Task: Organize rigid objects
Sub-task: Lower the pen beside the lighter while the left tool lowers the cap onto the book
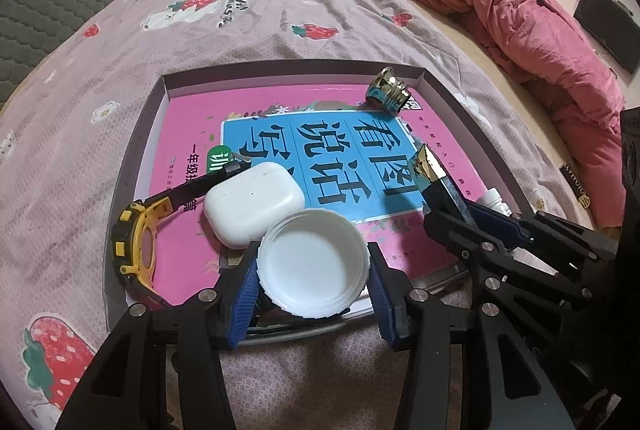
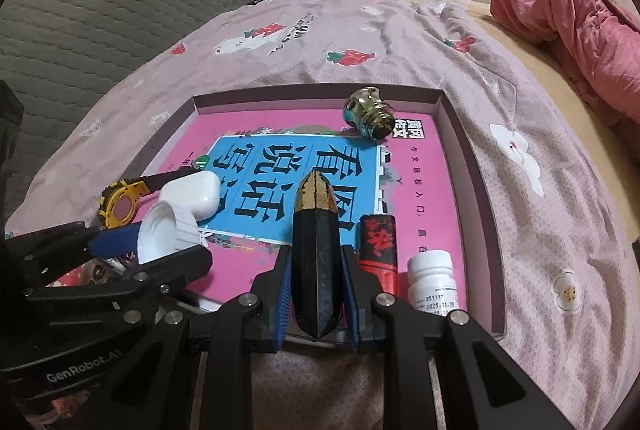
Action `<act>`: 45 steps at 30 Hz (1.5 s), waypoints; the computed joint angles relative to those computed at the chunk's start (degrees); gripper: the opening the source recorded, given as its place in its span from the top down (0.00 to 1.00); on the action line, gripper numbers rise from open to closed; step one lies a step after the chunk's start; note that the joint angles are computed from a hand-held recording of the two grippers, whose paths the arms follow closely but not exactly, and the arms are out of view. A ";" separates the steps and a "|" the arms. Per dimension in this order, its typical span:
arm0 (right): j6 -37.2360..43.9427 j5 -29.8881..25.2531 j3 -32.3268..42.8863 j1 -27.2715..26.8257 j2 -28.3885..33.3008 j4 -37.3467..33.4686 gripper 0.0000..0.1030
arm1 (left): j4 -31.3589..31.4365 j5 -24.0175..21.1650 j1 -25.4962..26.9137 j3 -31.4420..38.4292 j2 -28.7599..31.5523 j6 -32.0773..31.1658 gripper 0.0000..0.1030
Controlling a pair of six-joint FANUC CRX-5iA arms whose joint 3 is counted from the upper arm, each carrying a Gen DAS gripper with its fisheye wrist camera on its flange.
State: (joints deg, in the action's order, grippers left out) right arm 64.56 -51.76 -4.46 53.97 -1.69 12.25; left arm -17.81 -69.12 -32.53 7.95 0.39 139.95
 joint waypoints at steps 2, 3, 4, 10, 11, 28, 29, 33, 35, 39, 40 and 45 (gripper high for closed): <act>-0.67 -0.22 -0.34 0.28 0.17 1.43 0.78 | 0.08 0.02 0.06 -0.02 0.01 0.05 0.50; -1.60 -0.30 -0.77 0.53 0.31 3.09 0.78 | 0.14 0.00 0.05 0.01 0.08 -0.01 0.50; -1.75 -0.11 -0.91 0.40 0.24 3.14 0.78 | 0.15 -0.04 0.10 0.04 0.12 -0.10 0.50; -1.54 -0.44 -0.57 0.01 0.24 2.32 0.77 | -0.16 -0.72 -0.14 0.83 0.86 -0.47 0.50; -1.29 -0.65 -0.40 -0.01 0.27 2.15 0.77 | -0.25 -0.80 -0.26 0.97 0.97 -0.53 0.50; -0.61 -0.19 -1.37 -0.06 -3.68 0.08 0.77 | -0.40 -1.45 -1.30 2.39 2.11 -1.50 0.50; -0.90 -0.25 -1.44 -0.12 -3.83 0.14 0.77 | -0.56 -1.57 -1.41 2.51 2.18 -1.35 0.50; -0.42 -1.25 -0.84 -0.70 -4.08 -1.56 0.77 | -0.02 -1.98 -1.16 2.69 2.39 -1.38 0.50; -0.73 -1.11 -1.24 -0.57 -4.46 -1.12 0.77 | 0.30 -2.15 -0.96 2.70 2.37 -1.58 0.50; -0.98 -1.37 -1.22 -0.46 -4.74 -1.02 0.77 | 0.91 -2.07 -0.65 2.39 1.98 -1.35 0.48; -1.23 -1.42 -1.27 -0.35 -4.83 -0.77 0.77 | 1.01 -2.06 -0.66 2.35 1.93 -1.30 0.48; -1.76 -1.83 -1.22 -0.20 -5.07 -0.89 0.76 | 1.51 -1.56 -0.64 1.71 1.26 -0.85 0.47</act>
State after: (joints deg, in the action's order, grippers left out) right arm 62.80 -53.59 -5.68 53.77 -6.76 11.37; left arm -16.30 -70.68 -33.17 9.66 1.66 139.10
